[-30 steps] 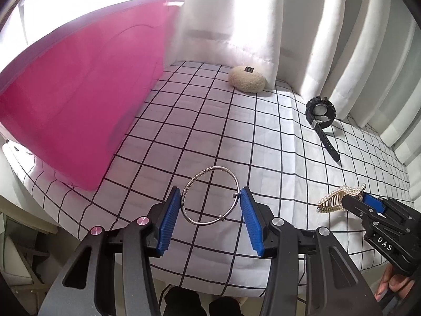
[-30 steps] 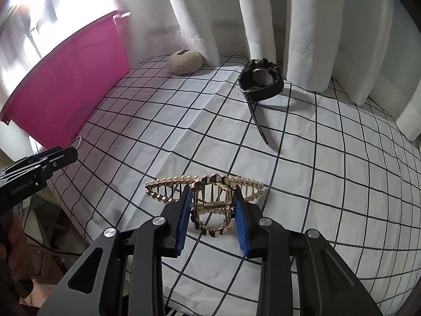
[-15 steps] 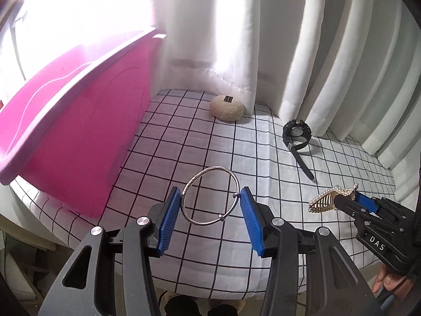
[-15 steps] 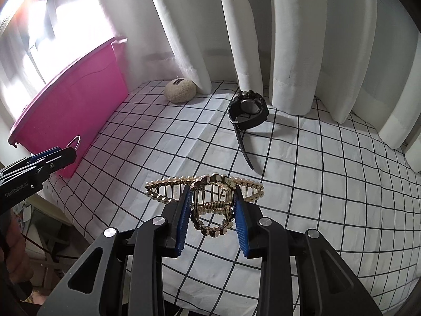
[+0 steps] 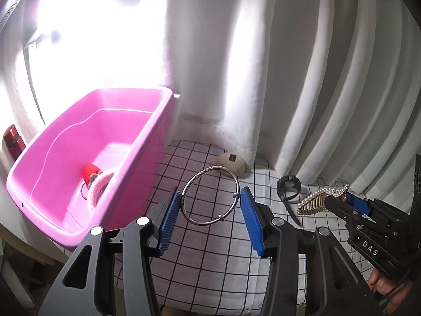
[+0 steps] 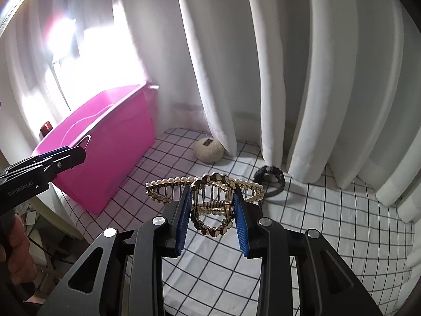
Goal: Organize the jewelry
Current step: 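Carry the bangle and pearl claw clip over the pink tub with both tools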
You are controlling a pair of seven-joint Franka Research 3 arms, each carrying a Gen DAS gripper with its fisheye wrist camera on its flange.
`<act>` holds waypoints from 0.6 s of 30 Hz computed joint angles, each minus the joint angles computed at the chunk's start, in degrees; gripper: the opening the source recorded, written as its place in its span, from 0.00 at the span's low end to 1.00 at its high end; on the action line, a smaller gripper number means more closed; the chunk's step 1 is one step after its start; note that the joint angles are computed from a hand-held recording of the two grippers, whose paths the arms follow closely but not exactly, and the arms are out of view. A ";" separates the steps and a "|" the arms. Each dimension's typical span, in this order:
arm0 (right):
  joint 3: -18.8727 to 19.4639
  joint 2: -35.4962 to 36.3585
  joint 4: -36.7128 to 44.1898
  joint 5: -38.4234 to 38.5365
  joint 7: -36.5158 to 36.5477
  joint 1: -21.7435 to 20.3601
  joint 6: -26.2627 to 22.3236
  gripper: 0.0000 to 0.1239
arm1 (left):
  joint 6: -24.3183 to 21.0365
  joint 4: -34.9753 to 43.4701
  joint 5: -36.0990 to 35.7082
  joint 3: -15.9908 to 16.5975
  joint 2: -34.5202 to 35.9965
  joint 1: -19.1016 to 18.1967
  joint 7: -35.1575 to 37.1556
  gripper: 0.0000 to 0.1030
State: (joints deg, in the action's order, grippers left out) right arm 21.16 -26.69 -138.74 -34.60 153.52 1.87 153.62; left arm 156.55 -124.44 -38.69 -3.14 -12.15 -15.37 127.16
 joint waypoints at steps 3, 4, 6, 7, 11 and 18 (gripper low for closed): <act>0.74 3.02 4.13 -2.18 -0.06 -0.92 1.12 0.24 | 0.14 2.07 -0.77 0.69 0.74 0.63 0.03 0.44; 0.77 4.30 5.66 -2.97 -0.12 -0.95 1.49 0.24 | 0.08 2.80 -0.73 0.81 1.07 1.07 -0.21 0.44; 0.75 7.17 9.01 -4.95 -0.10 -0.70 1.88 0.24 | 0.23 4.27 -0.36 0.97 1.91 2.13 -0.80 0.44; 0.57 8.81 10.88 -6.09 -0.10 -0.31 1.97 0.24 | 0.37 5.04 -0.32 1.02 2.43 2.65 -1.02 0.44; -0.37 15.73 18.61 -10.29 -0.16 1.77 2.65 0.24 | 0.83 8.14 1.00 1.07 4.54 5.45 -2.25 0.44; -3.19 29.16 33.93 -11.77 -6.06 7.86 2.52 0.24 | 0.38 13.51 7.24 0.38 9.29 11.57 -7.40 0.44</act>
